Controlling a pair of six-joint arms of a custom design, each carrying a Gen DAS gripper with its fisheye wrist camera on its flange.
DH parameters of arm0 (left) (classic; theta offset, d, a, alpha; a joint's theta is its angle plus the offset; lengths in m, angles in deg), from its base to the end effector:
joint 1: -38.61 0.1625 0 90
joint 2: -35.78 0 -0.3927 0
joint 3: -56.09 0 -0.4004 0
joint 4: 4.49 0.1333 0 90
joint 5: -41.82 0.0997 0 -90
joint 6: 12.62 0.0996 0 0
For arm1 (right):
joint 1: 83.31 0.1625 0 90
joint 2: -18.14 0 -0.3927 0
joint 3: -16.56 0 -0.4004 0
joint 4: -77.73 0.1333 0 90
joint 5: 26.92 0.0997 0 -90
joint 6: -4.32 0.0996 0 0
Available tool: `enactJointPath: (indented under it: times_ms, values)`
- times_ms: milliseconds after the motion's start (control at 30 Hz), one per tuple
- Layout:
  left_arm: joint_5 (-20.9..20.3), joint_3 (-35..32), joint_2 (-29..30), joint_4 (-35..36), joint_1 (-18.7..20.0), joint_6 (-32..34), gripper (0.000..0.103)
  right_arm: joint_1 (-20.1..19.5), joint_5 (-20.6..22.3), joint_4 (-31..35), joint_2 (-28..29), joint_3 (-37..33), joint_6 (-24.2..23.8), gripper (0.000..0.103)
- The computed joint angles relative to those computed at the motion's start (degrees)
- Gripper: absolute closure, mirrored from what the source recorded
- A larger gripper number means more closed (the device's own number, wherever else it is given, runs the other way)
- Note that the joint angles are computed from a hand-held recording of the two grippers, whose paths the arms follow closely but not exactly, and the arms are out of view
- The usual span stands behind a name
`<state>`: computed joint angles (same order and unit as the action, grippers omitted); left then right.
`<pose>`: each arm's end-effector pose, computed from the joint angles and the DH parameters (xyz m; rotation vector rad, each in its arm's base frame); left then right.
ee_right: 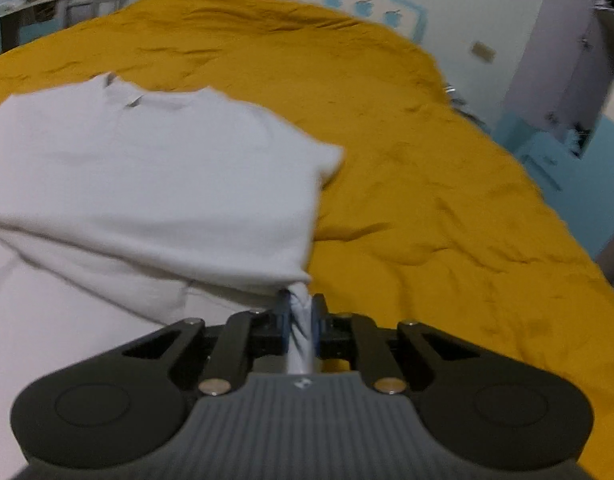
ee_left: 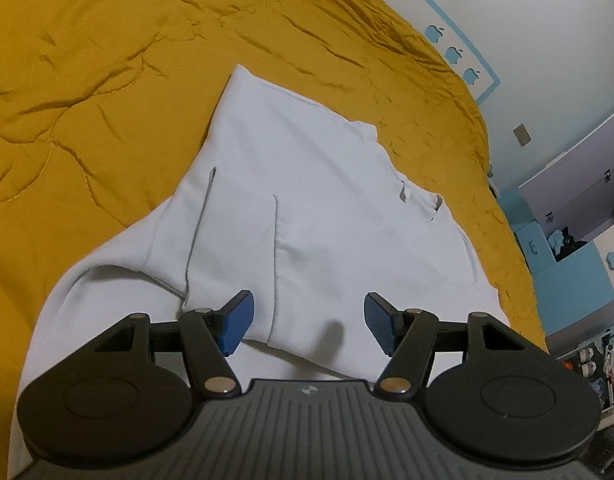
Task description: Fold small clothes
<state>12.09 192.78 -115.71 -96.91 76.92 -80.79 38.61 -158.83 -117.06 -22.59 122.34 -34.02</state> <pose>0.0171 -0.2666 0.4346 -0.5700 2.4184 -1.4312 0.3689 -0.4659 0.0624 1.0498 -2.0382 0.7708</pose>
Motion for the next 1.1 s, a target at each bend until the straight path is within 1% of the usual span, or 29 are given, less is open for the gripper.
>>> enactJointPath:
  times_ms: [33,67,100,133,167,200,233,300,367,400,467,500,533,600,667,733,767,833,933,967,1000,1033,1100]
  values:
    - [0.12,0.02,-0.04,0.09,-0.10,0.05,0.028,0.33,-0.33,-1.71,-0.22,0.50,-0.12,0.102]
    - [0.15,0.19,-0.01,-0.35,0.05,0.64,0.028,0.46,-0.83,-2.00,-0.38,0.82,0.75,0.103]
    - [0.16,0.41,-0.06,-0.82,0.30,1.22,0.028,0.42,-1.70,-0.47,-0.62,0.99,1.95,0.103]
    - [0.07,0.63,-0.03,-1.63,0.72,1.80,0.028,0.22,-4.21,1.58,-0.11,0.59,2.65,0.103]
    - [-0.07,0.70,0.04,-2.01,0.94,1.76,0.028,-0.46,-5.70,3.44,0.21,0.39,3.56,0.103]
    - [-0.05,0.60,0.03,-1.56,0.71,0.78,0.028,-1.32,-4.93,4.81,-0.73,1.10,5.87,0.103]
    - [0.04,0.26,0.01,-0.55,0.17,-0.44,0.028,-1.63,-3.24,3.78,-1.80,1.94,6.56,0.103]
    - [0.42,0.04,-0.27,0.33,-1.43,-0.83,0.028,-1.43,-0.88,0.34,-3.25,2.84,6.44,0.103]
    - [0.42,0.25,-0.16,-0.83,-2.69,0.36,0.028,-1.86,5.47,-1.37,-5.40,3.21,7.24,0.102]
    - [0.06,0.54,0.22,-2.54,-2.96,1.89,0.028,-2.16,8.37,-1.50,-5.85,2.45,7.58,0.098]
    - [-1.64,1.23,1.51,-7.12,-2.53,4.94,0.028,-2.92,12.51,2.03,-5.28,-1.89,10.43,0.063]
    - [-2.55,1.60,2.11,-9.21,-2.12,6.04,0.028,-3.57,14.77,4.92,-4.62,-4.70,12.78,0.060]
    - [-3.29,2.06,2.47,-11.00,-1.79,7.20,0.028,-4.46,17.16,8.40,-3.67,-7.87,14.63,0.062]
    - [-3.76,2.38,2.85,-11.14,-1.44,6.84,0.028,-5.96,19.88,13.80,-0.51,-14.57,18.38,0.062]
    - [-4.33,2.69,2.60,-11.07,-1.34,6.18,0.028,-7.75,21.83,21.72,2.65,-21.59,25.47,0.063]
    - [-4.16,2.74,2.31,-10.01,-1.50,5.55,0.028,-9.66,23.82,27.45,5.35,-26.86,31.99,0.064]
    - [-4.25,2.72,2.26,-9.91,-1.43,5.76,0.028,-10.37,24.69,29.31,6.27,-28.55,34.16,0.063]
    - [-5.30,2.89,2.41,-11.90,-0.20,7.36,0.028,-11.49,26.90,32.40,7.86,-31.12,37.33,0.063]
    - [-6.74,3.33,2.62,-15.60,1.94,9.34,0.028,-12.43,27.47,35.43,9.67,-33.13,40.85,0.064]
    - [-6.94,3.63,2.55,-16.57,2.27,9.78,0.028,-12.94,28.33,35.37,9.93,-33.12,41.62,0.086]
    - [-7.05,3.84,2.53,-17.35,2.60,10.30,0.028,-13.60,30.73,35.85,9.98,-33.12,41.53,0.103]
    - [-7.03,4.05,2.35,-17.48,2.60,10.52,0.028,-13.90,31.75,35.16,9.95,-32.73,41.57,0.103]
    - [-7.27,4.41,2.26,-18.37,2.87,11.31,0.028,-13.30,29.16,32.06,10.66,-32.88,41.05,0.103]
